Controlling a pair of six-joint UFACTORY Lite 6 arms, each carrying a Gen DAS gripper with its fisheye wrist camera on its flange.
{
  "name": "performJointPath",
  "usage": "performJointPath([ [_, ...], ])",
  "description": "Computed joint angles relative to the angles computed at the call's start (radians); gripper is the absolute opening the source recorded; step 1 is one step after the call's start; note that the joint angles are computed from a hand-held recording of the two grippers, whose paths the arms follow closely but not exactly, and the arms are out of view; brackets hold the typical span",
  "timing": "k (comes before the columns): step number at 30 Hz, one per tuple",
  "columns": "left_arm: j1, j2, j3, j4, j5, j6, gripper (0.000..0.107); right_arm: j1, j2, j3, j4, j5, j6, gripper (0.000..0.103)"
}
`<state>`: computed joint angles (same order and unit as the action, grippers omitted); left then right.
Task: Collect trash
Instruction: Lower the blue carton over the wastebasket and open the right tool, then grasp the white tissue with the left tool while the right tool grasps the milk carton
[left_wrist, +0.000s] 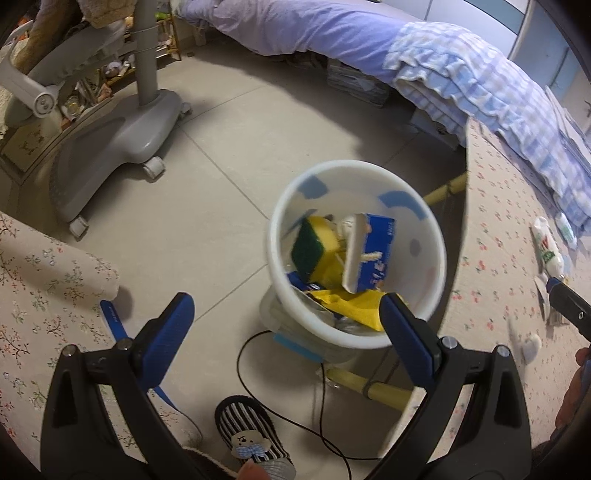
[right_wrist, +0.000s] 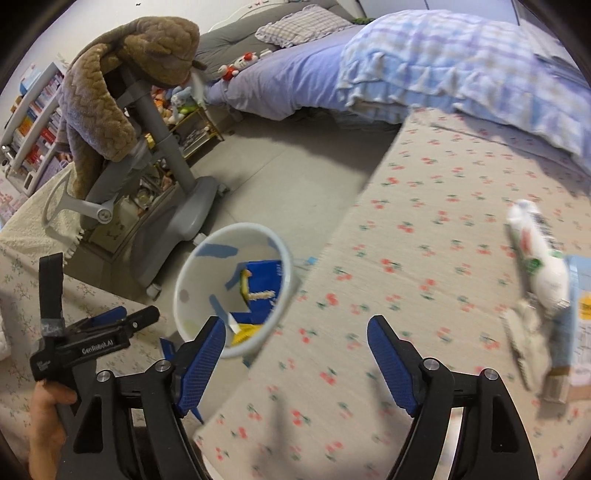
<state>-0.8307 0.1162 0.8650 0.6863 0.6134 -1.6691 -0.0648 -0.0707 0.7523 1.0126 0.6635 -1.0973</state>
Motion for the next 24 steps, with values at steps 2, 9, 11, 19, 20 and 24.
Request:
performJointPath([
  [2,-0.02,0.012,0.017,-0.001,-0.002,0.001,0.1,-0.066,-0.044,-0.021,-0.035,0.025,-0.002,0.082],
  [9,-0.102,0.068,0.096,0.002,0.004,-0.018,0.1,-0.339,-0.121,-0.053,-0.119,0.137,-0.09,0.082],
  [11,-0.13,0.084,0.113,0.015,0.006,-0.042,0.1,-0.406,-0.137,-0.068,-0.137,0.151,-0.133,0.083],
  [19,-0.25,0.195,0.194,0.064,-0.002,-0.108,0.1,-0.658,-0.119,-0.176,-0.176,0.128,-0.404,0.083],
  [20,-0.266,0.21,0.206,0.07,0.005,-0.115,0.1,-0.681,-0.114,-0.188,-0.172,0.12,-0.432,0.083],
  [24,-0.325,0.274,0.249,0.122,0.014,-0.155,0.1,-0.806,-0.059,-0.229,-0.122,0.066,-0.607,0.083],
])
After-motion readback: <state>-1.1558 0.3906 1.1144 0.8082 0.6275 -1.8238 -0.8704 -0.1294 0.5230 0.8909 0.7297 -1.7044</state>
